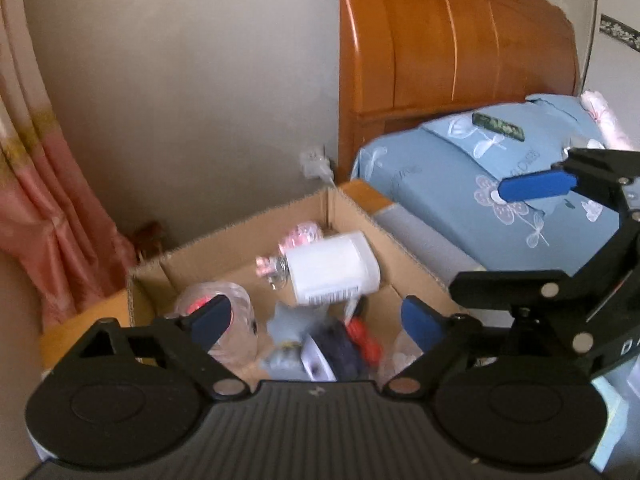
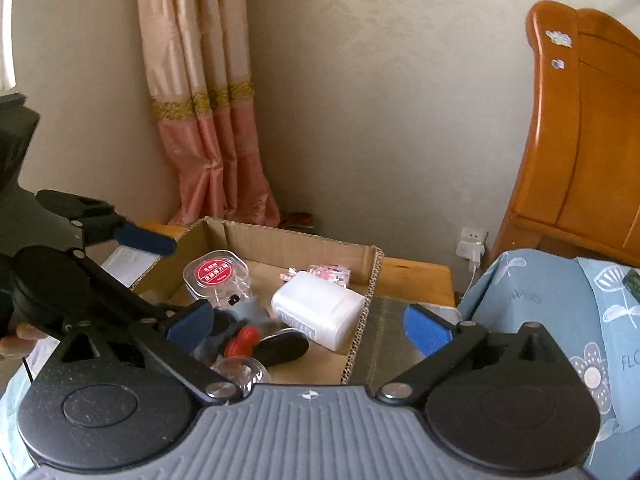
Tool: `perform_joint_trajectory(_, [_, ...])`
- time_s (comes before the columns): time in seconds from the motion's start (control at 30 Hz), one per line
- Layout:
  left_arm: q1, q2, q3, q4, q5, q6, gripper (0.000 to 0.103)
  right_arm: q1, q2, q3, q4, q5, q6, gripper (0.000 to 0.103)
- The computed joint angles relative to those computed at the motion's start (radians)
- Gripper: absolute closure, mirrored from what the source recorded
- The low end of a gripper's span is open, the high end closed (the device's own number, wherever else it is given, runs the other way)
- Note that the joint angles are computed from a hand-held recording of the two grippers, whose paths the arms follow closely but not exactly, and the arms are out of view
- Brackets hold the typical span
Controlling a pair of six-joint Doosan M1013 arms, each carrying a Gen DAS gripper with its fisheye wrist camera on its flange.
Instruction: Organize rigid objects
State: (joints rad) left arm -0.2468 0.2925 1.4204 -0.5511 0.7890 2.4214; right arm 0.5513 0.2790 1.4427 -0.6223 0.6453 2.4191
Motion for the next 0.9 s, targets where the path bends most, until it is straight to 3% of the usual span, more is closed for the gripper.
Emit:
perform_joint_trajectory(0.1, [0.009, -0.01, 0.008, -0.018, -0.001, 0.001, 0.006, 0.003, -0.009, 0.011, -0.02, 0.0, 0.024, 0.0])
perform_joint_trajectory(0.23, [0.015, -0.048, 0.059, -0.032, -0.083, 0.019, 0.005, 0.013, -0.016, 0.015, -0.016, 0.019, 0.04, 0.0])
perform_joint_trajectory(0.4, [0.032, -0.106, 0.138, -0.084, -0.158, 0.06, 0.005, 0.049, -0.019, 0.007, -0.059, 0.095, 0.118, 0.0])
perform_joint_trajectory(0.53, [0.028, -0.162, 0.221, -0.029, -0.244, 0.005, 0.005, 0.085, -0.02, 0.007, -0.105, 0.17, 0.192, 0.0])
perform_joint_trajectory(0.63, [0.022, -0.197, 0.281, 0.066, -0.297, -0.122, 0.005, 0.116, -0.014, 0.01, -0.138, 0.243, 0.253, 0.0])
perform_joint_trajectory(0.73, [0.012, -0.232, 0.342, 0.221, -0.345, -0.349, 0.005, 0.138, -0.005, 0.016, -0.108, 0.301, 0.311, 0.0])
perform_joint_trajectory(0.9, [-0.008, -0.268, 0.388, 0.491, -0.306, -0.727, 0.005, 0.172, 0.013, 0.02, -0.058, 0.381, 0.357, 0.0])
